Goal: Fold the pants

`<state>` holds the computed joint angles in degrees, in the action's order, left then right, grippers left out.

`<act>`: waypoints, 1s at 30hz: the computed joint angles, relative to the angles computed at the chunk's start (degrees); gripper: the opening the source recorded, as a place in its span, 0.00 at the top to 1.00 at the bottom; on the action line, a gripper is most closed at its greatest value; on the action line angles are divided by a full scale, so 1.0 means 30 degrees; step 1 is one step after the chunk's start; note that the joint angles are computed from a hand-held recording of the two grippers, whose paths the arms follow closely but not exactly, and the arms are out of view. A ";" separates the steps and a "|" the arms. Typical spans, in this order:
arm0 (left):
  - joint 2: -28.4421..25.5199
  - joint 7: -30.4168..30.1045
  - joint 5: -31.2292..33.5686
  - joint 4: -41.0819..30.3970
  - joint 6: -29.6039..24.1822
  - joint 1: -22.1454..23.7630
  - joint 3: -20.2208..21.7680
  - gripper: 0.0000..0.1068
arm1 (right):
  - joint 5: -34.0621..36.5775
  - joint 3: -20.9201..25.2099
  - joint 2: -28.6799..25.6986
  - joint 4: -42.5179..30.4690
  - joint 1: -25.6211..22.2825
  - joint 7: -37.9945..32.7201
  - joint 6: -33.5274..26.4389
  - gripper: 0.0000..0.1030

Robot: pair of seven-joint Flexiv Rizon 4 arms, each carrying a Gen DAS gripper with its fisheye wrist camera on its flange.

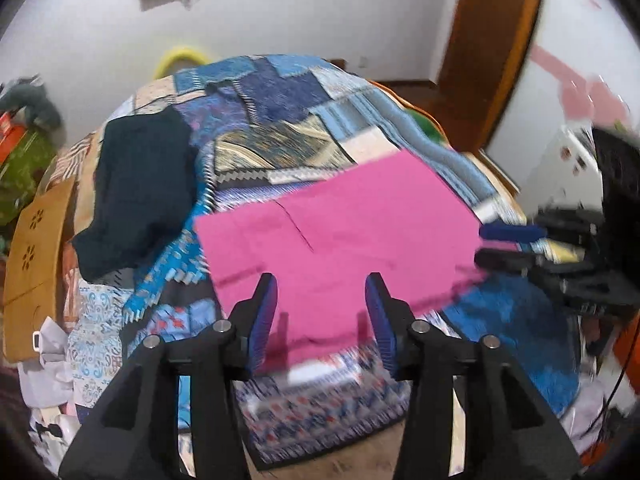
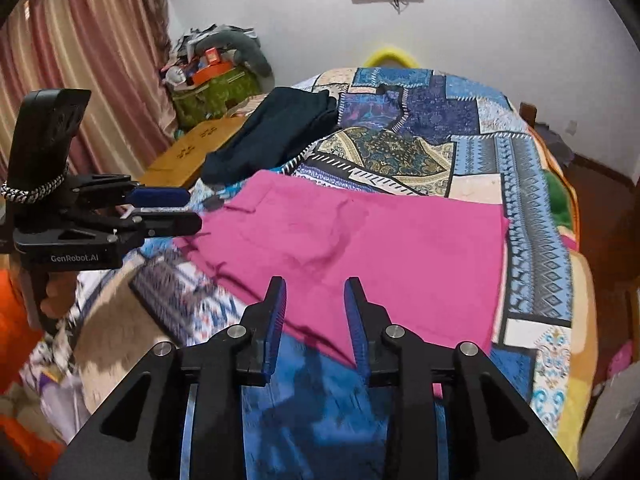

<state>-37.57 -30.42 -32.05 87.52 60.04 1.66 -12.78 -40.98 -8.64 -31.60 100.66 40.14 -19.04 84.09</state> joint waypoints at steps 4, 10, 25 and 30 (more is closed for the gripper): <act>-0.1549 -0.2401 0.0669 -0.2808 -0.2016 -0.0455 0.0808 0.57 | 0.2103 0.1980 -0.1379 -0.1834 -0.1390 -0.0999 -0.0729 0.74; -0.3672 -0.5515 0.2436 -0.5931 -0.5844 -0.0784 0.1849 0.57 | 0.6043 0.5691 -0.3138 -0.4125 -0.3443 -0.4055 -0.3177 0.68; -0.1907 -0.3225 0.2761 -0.1509 -0.1319 -0.0025 0.1315 0.48 | 0.6270 0.2742 0.0399 0.2113 -0.2112 -0.1929 -0.1504 0.64; -0.2110 -0.3861 0.1992 -0.1849 -0.2715 0.0638 0.1076 0.39 | 0.5291 0.2064 0.1308 0.3381 -0.1749 -0.0363 -0.1611 0.65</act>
